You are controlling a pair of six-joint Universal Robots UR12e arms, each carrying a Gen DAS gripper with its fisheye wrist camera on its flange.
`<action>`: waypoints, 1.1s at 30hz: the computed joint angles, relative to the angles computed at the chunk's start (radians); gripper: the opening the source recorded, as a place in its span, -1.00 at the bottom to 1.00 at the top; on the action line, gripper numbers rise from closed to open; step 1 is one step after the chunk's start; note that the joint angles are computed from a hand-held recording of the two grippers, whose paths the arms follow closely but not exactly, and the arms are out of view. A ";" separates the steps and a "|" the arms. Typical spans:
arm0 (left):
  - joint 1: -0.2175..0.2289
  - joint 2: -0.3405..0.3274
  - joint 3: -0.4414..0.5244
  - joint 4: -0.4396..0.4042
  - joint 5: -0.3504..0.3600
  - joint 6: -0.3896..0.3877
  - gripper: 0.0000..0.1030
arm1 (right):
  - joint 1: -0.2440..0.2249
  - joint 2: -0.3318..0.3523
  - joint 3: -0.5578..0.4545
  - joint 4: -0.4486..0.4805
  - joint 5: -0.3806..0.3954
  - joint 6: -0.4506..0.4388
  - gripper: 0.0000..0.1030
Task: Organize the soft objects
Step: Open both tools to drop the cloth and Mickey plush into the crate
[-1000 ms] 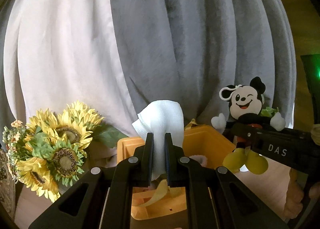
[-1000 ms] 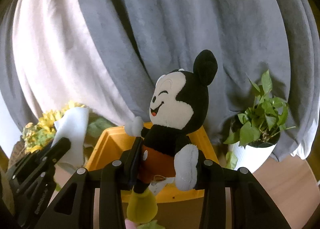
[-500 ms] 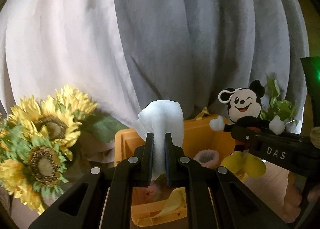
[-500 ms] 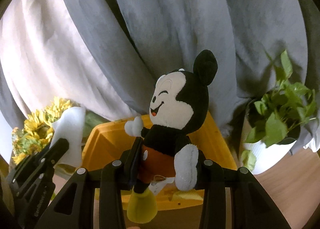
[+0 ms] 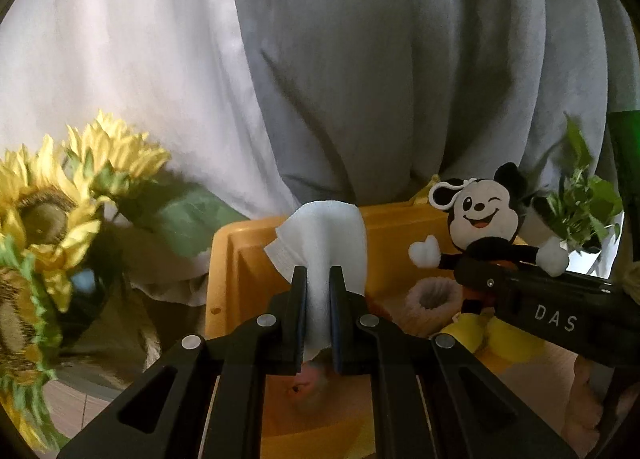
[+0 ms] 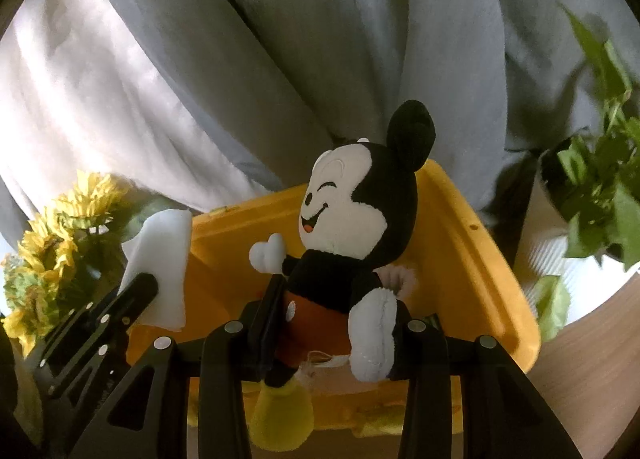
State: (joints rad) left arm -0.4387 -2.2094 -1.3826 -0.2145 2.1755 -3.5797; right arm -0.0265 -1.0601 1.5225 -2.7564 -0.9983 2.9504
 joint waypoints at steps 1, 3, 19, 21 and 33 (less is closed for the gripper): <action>0.002 -0.002 0.002 -0.006 -0.005 -0.003 -0.77 | 0.002 0.005 -0.005 0.007 -0.002 -0.003 -0.21; 0.005 -0.007 0.006 -0.018 -0.013 -0.008 -0.77 | 0.006 0.011 -0.017 0.027 -0.009 -0.011 -0.21; 0.006 -0.014 0.019 -0.051 -0.017 -0.019 -0.26 | 0.014 0.024 -0.034 0.049 -0.075 -0.046 0.15; 0.004 -0.011 0.016 -0.047 -0.012 -0.025 -0.22 | 0.008 0.016 -0.022 0.027 -0.080 -0.048 0.15; -0.028 0.014 -0.006 -0.002 0.050 -0.020 -0.13 | -0.016 -0.036 0.038 -0.045 -0.049 -0.048 0.15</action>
State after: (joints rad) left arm -0.4663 -2.1954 -1.3890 -0.2161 2.2257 -3.5997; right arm -0.0429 -1.0964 1.5606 -2.8016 -1.0469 2.9019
